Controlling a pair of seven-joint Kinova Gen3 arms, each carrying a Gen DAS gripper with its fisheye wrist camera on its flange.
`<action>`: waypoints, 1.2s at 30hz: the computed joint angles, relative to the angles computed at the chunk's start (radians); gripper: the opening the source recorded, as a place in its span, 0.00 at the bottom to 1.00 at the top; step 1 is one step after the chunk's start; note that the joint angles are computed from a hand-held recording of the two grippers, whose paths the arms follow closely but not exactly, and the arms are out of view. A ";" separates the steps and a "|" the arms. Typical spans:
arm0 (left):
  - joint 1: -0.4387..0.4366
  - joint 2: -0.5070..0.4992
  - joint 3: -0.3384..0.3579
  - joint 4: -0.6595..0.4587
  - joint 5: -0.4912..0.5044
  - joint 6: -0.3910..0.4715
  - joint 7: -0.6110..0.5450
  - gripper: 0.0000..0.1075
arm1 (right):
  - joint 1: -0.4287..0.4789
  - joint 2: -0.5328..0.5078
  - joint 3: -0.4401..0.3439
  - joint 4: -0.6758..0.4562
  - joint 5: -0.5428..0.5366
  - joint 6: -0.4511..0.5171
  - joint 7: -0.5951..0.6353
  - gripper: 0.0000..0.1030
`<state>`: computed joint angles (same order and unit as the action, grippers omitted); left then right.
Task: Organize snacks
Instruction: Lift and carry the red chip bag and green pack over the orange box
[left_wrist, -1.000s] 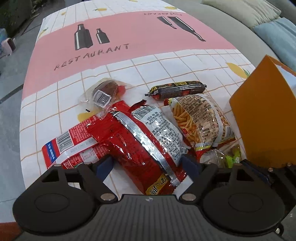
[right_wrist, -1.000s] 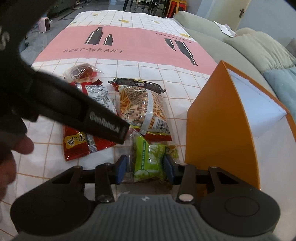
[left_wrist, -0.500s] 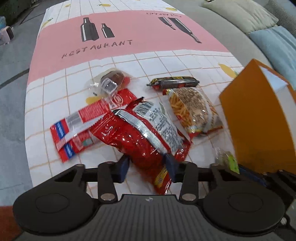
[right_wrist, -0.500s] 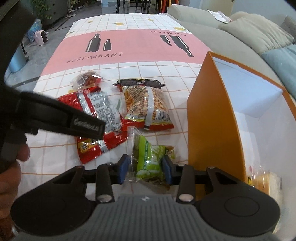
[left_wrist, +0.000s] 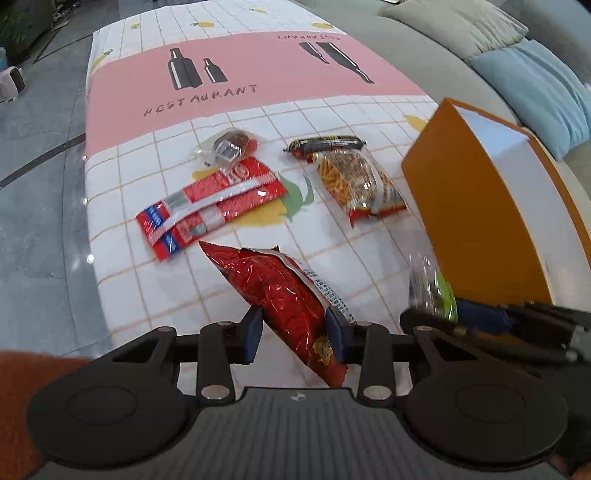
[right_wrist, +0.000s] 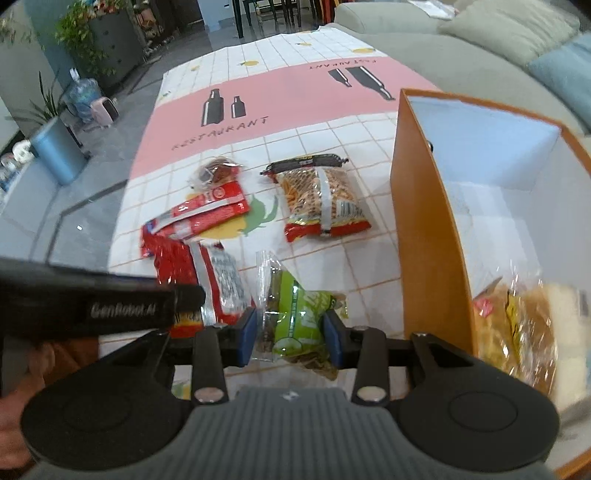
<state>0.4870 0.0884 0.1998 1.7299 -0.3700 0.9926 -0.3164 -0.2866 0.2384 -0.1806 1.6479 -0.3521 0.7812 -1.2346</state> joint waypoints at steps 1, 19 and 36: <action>0.005 -0.005 0.004 -0.002 0.002 0.012 0.008 0.39 | 0.016 -0.005 -0.003 0.004 -0.026 0.010 0.012 0.36; 0.094 -0.052 0.086 -0.081 -0.086 0.136 0.084 0.34 | 0.135 -0.115 0.057 0.070 -0.273 0.124 0.166 0.35; 0.130 -0.027 0.091 -0.264 -0.214 0.173 0.031 0.33 | 0.201 -0.151 0.118 0.005 -0.383 0.199 0.245 0.35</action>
<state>0.6169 0.0613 0.2908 1.4662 -0.5836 1.1652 -0.2850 -0.0856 0.0878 -0.0628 1.6526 -0.7349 0.9800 -0.9893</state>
